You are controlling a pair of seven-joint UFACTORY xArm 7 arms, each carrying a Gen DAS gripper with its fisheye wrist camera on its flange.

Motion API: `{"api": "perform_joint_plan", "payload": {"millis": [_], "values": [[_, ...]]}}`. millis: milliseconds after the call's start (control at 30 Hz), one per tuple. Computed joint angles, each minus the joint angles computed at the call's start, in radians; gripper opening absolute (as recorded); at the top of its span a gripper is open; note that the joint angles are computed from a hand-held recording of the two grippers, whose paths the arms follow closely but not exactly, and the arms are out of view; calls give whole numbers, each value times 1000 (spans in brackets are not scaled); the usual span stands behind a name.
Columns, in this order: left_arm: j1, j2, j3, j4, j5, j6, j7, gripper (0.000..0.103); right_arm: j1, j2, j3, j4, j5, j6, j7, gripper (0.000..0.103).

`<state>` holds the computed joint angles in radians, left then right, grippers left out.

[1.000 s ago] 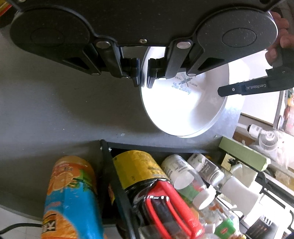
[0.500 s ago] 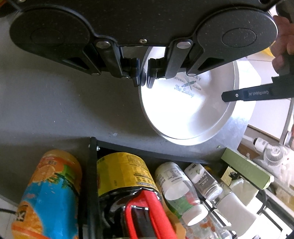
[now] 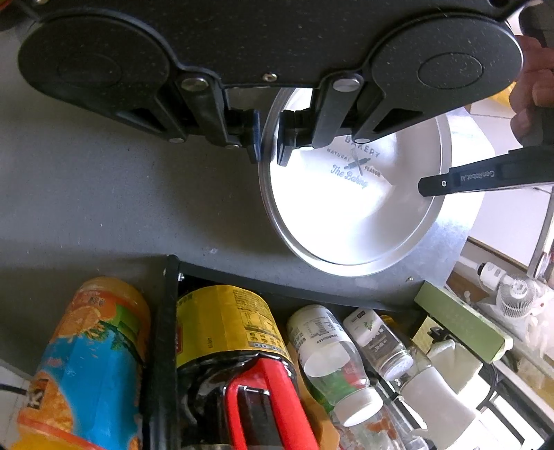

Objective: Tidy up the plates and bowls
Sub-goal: 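Open both grippers and pull them back from the plate stack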

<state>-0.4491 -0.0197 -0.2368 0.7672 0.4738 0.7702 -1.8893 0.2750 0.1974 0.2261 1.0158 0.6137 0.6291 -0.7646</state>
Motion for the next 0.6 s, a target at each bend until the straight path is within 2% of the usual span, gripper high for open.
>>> {"api": "perform_joint_plan", "payload": {"millis": [33, 100, 167, 267, 433, 533, 600], "values": [[0, 0, 0, 1, -3, 3, 2, 10, -4, -4, 1, -3, 10, 2, -5, 13], [-1, -3, 0, 1, -10, 10, 0, 10, -14, -15, -1, -4, 35, 19, -22, 24], [0, -5, 0, 3, -23, 19, 12, 10, -22, -31, -5, -11, 60, 28, -44, 43], [-4, -9, -5, 22, -17, 58, 16, 11, -30, -62, -14, -30, 104, 27, -100, 49], [-2, -20, -7, 58, -47, 90, 49, 21, -50, -110, -46, -51, 193, 49, -181, 63], [-12, -10, -20, 107, -8, 142, 25, 38, -60, -134, -68, -64, 241, 51, -232, 73], [-25, 10, -26, 154, 8, 189, 23, 59, -68, -148, -83, -71, 270, 57, -259, 76]]}}
